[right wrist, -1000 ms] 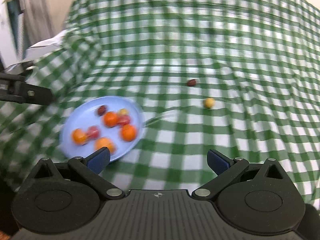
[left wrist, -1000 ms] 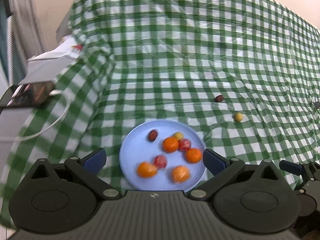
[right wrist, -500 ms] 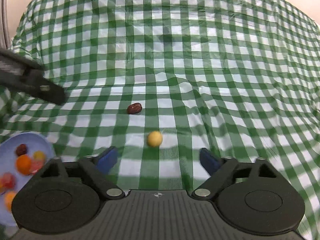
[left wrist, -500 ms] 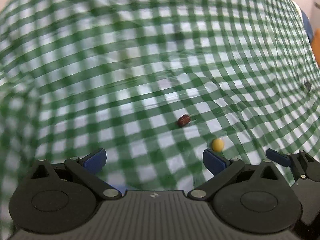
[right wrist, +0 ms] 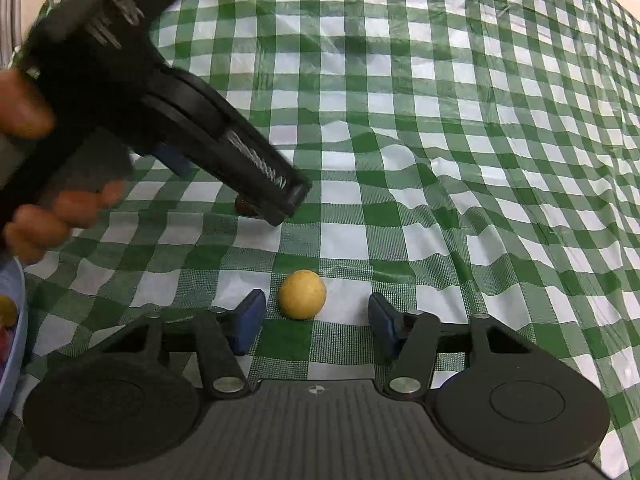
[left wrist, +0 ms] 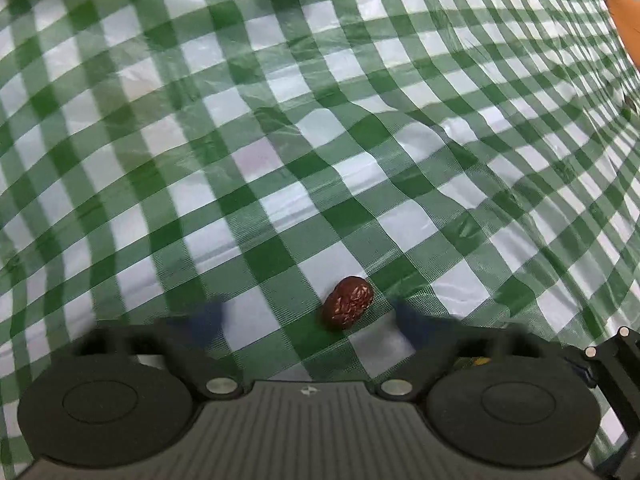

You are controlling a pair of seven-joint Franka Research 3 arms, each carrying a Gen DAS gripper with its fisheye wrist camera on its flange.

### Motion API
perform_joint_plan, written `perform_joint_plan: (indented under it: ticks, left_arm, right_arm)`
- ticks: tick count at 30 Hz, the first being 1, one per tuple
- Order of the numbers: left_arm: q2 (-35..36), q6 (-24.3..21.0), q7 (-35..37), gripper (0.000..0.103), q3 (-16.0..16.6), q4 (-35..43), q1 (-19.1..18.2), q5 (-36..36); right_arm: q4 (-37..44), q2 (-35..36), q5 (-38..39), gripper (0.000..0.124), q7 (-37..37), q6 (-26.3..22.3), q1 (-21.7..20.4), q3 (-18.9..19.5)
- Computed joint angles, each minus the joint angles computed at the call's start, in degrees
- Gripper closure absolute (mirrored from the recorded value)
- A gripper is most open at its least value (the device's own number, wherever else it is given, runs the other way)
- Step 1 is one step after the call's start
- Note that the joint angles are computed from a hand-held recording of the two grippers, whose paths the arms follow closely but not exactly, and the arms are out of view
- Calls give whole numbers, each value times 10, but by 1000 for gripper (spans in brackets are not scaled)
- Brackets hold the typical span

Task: Organize fruits
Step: 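Grasp the date with the left gripper while the right grasps the yellow fruit, then carry the date with the left gripper while the right carries the yellow fruit to the plate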

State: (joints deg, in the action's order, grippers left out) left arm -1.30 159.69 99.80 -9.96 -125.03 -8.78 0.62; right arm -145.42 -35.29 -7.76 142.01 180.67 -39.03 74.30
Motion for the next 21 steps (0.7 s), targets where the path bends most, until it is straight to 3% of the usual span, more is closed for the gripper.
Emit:
perform_joint_plan:
  ticks: [1,2,3,7,12,17,21]
  left_arm:
    - [2,-6,49,66,1,3,-3,-51]
    - [-3,0,72,78,1,-3,-5,-80]
    - [-8,7,65,82,0,-8,-5,-68]
    - [-32,9,57,82,4,-22,-8,-57]
    - [-104,17,62,82,27,-57,-26,-89]
    - [-217,11,32,82,53,-112,-47,-95]
    - [-328,-30,-37,82,42,-163,-25,-40]
  right_arm:
    - [1,-7,2,91,4,-6,2,0]
    - [1,-7,2,98,5,-6,2,-1]
    - [-1,-4,3,98,7,-3,4,-3]
    - [-4,-14,8,98,20,-20,15,-17]
    - [-12,-44,-9,98,31,-72,70,-79]
    - [-34,-89,-33,98,28,-122,187,-175]
    - [-54,-117,-38,98,11,-169,318,-262]
